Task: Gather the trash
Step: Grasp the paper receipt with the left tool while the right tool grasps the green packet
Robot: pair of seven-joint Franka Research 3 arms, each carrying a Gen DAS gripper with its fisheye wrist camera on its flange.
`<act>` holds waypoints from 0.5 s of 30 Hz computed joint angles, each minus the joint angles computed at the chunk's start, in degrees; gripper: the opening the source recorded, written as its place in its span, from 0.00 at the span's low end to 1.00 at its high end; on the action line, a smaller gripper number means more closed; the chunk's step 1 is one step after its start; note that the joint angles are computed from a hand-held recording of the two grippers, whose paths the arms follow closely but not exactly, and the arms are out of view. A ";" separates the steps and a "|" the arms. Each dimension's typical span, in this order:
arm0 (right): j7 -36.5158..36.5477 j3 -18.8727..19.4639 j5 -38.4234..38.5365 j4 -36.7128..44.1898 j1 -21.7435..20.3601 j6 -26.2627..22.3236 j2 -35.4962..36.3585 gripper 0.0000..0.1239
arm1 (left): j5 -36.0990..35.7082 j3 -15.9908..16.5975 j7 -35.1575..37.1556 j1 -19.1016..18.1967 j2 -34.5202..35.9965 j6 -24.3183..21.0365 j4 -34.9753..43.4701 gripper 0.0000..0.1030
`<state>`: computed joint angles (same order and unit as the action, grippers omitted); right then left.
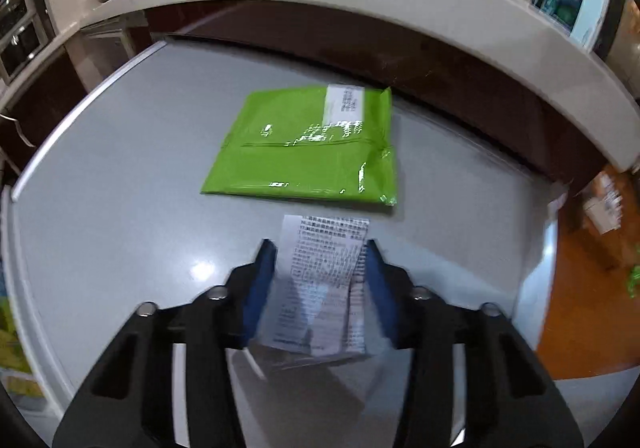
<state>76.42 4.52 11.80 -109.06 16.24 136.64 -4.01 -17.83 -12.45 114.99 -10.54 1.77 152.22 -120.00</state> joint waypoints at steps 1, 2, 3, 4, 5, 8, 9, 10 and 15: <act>-0.33 -0.02 -0.05 1.51 0.02 -0.76 1.45 0.77 | -0.75 0.06 0.71 0.14 -0.42 0.28 -0.55 0.40; -0.65 -0.04 -0.06 2.91 0.06 -1.59 2.77 0.77 | -0.91 0.15 0.81 0.18 -0.64 0.21 -0.77 0.39; -1.28 -0.05 0.01 4.60 0.12 -2.64 4.40 0.77 | -1.57 0.31 1.12 0.29 -1.19 0.27 -1.35 0.39; -1.78 -0.02 -0.18 6.57 0.23 -3.86 6.25 0.77 | -1.73 0.46 0.82 0.29 -1.66 0.52 -1.95 0.39; -1.83 0.03 -0.94 8.19 0.43 -4.76 7.87 0.77 | -1.95 0.72 0.29 0.35 -2.43 0.91 -2.87 0.39; -1.62 0.03 -3.90 13.89 1.36 -8.73 13.50 0.77 | -3.78 1.97 -1.30 0.60 -5.13 1.75 -5.74 0.39; -1.75 -0.02 -4.70 15.24 1.72 -9.69 15.02 0.77 | -4.28 2.45 -1.87 0.57 -6.35 1.92 -6.98 0.39; -2.14 -0.03 -5.77 17.13 2.20 -10.91 16.92 0.77 | -4.77 3.17 -2.94 0.71 -8.06 2.08 -8.65 0.39; -2.81 -1.35 -15.54 26.79 6.34 -17.17 25.92 0.77 | -6.37 6.25 -5.05 -0.04 -12.89 1.94 -12.99 0.39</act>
